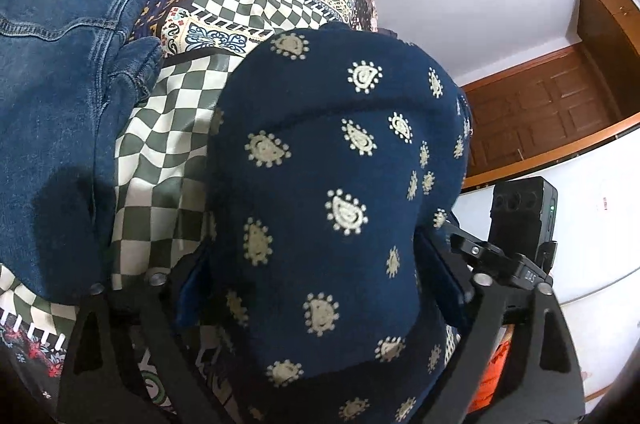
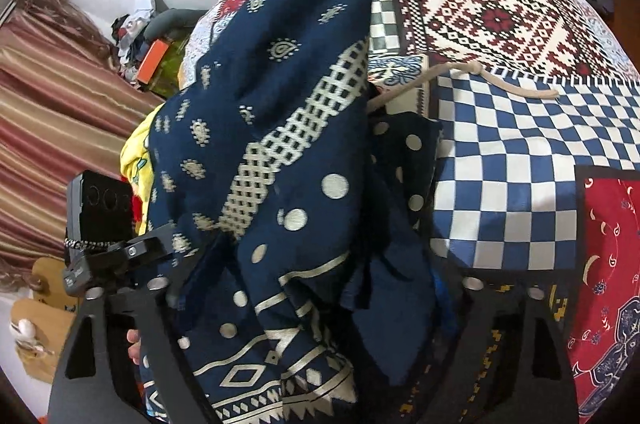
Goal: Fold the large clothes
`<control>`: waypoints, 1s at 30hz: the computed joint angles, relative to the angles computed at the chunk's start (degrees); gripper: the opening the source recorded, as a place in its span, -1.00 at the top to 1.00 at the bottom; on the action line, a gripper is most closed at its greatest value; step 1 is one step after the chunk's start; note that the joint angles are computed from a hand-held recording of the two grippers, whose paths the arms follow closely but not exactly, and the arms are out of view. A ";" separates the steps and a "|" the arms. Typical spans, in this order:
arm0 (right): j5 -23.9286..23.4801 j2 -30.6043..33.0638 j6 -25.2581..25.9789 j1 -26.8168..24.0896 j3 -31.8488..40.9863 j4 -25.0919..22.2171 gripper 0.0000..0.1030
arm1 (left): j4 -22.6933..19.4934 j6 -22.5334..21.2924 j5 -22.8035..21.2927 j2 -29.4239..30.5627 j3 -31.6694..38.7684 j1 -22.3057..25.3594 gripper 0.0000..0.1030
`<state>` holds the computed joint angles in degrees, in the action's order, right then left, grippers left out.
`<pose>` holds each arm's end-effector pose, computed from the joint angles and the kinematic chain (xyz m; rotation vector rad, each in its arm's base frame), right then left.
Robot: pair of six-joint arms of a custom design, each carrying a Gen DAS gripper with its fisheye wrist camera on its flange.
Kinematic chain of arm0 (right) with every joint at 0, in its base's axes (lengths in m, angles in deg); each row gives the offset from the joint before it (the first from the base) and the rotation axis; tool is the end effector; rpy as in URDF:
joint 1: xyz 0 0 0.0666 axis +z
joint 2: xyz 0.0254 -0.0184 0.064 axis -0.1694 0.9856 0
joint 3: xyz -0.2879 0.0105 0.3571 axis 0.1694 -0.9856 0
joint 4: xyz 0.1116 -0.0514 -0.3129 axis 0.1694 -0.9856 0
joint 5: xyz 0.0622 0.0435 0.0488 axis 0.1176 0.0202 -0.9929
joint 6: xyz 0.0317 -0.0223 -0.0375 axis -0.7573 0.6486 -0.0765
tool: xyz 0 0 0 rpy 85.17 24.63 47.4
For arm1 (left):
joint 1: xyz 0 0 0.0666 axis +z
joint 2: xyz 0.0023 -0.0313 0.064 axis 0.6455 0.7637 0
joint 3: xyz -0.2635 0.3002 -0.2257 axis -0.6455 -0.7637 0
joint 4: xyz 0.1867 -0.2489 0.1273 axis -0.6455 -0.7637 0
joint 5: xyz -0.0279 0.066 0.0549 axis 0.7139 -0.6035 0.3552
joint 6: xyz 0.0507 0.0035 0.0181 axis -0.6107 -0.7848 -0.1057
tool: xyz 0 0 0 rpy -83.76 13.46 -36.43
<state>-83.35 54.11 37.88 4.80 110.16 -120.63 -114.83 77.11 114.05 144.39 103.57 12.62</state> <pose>0.4959 0.1483 0.3897 -0.0522 2.6299 0.9807 0.5219 -0.2935 0.3682 -0.0471 2.5563 -1.1752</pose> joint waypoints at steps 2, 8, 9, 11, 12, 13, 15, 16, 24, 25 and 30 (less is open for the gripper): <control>-0.14 -0.17 -0.12 0.37 0.19 0.32 -0.18 | 1.57 1.00 0.87 -0.72 -1.40 0.45 -0.58; 0.14 0.26 -1.44 2.06 2.39 -0.12 0.32 | -0.82 -1.44 -3.23 -3.27 -1.77 0.15 -0.44; 0.84 0.25 -1.38 2.49 2.73 -0.44 0.34 | -1.67 -2.14 -3.72 -3.60 -1.33 0.14 -0.42; 1.76 0.29 -2.07 3.72 4.24 -1.21 0.35 | -3.04 -4.20 -4.77 -5.23 -1.23 0.26 -0.41; 1.80 0.24 -2.46 4.06 4.78 -1.23 0.35 | -3.68 -5.34 -5.46 -6.03 -1.19 0.35 -0.41; 1.99 0.18 -2.95 4.64 5.65 -1.37 0.35 | -4.39 -6.64 -6.12 -6.84 -1.06 0.56 -0.41; 2.71 0.24 -2.96 5.55 7.22 -1.68 0.35 | -6.36 -9.14 -7.27 -8.61 -0.40 1.02 -0.41; 3.74 0.39 -2.87 6.47 8.73 -2.19 0.35 | -7.11 -10.14 -7.53 -9.39 -0.14 1.42 -0.41; 7.29 4.09 -3.72 11.37 18.94 -3.33 0.35 | -11.73 -15.37 -6.12 -13.41 2.19 7.75 -0.41; 7.58 4.88 -3.82 11.85 20.35 -3.55 0.35 | -12.38 -16.01 -5.60 -13.55 2.65 8.83 -0.41; 7.99 8.42 -3.24 13.55 24.92 -4.25 0.35 | -13.00 -18.62 -3.64 -13.70 2.96 13.91 -0.41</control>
